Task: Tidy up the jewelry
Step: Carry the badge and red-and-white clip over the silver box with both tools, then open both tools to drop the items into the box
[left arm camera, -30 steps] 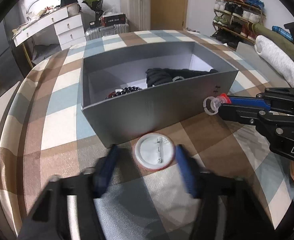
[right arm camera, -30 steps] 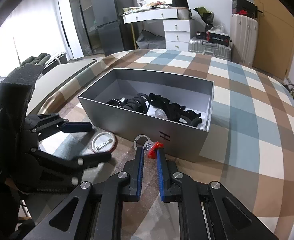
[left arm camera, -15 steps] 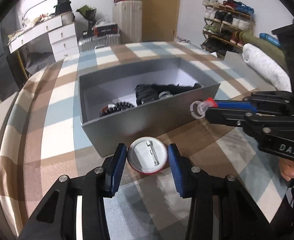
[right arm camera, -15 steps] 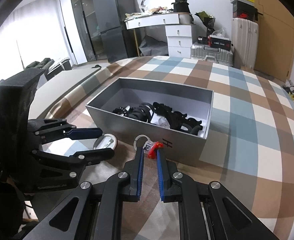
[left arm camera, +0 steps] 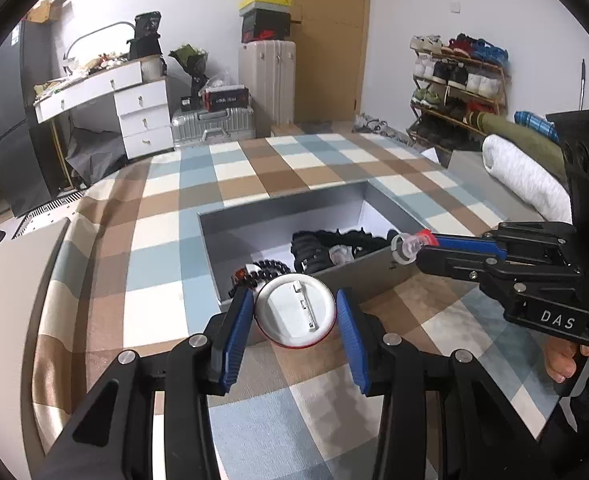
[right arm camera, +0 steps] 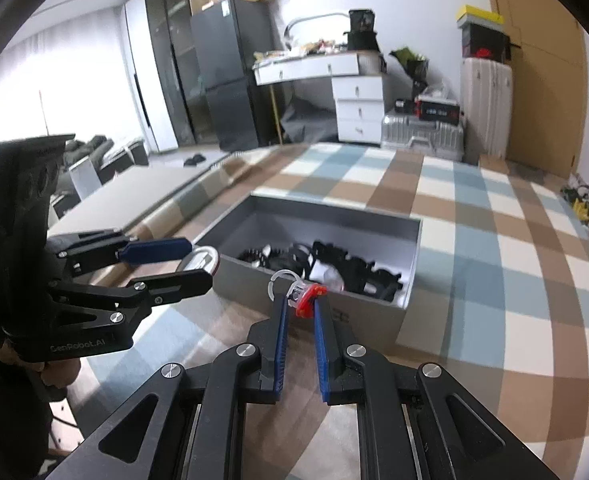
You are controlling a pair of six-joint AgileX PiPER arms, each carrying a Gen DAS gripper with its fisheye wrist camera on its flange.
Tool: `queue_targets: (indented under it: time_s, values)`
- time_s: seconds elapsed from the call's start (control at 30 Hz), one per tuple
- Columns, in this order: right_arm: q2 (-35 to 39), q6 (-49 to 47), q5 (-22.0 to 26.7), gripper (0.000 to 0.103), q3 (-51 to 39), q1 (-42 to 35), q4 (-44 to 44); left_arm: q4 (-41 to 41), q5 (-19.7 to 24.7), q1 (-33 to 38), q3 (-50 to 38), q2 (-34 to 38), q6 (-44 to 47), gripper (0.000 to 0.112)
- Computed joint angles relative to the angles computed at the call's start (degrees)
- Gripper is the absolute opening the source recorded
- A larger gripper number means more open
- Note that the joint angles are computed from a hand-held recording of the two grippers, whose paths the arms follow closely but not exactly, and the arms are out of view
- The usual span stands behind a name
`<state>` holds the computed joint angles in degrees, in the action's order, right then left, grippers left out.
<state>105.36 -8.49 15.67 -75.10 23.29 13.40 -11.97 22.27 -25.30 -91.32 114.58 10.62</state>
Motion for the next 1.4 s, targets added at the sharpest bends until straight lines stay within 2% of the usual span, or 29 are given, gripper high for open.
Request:
queue_targets:
  time_s: [0.3, 0.57, 0.87, 1.23, 1.4]
  values:
    - [-0.8, -4.5, -2.3, 0.012, 0.8, -1.7, 6.7, 3.1, -3.5, 0.0, -0.7, 0.8, -4.9, 0.037]
    - [0.1, -6.9, -2.0, 0.012, -0.5, -2.4, 9.9, 5.3, -2.5, 0.3, -3.2, 2.6, -8.3, 0.037]
    - [3.3, -3.2, -1.3, 0.012, -3.9, -2.7, 7.1, 8.8, 0.3, -0.1, -9.1, 6.6, -12.7, 0.037]
    - [5.9, -3.2, 1.0, 0.012, -6.6, -3.5, 8.3, 9.3, 3.0, 0.0, -13.4, 9.6, -13.7, 0.037]
    - [6.1, 0.1, 1.3, 0.016, -6.9, -3.4, 5.6, 11.8, 4.4, -0.4, -13.9, 9.7, -15.9, 0.039]
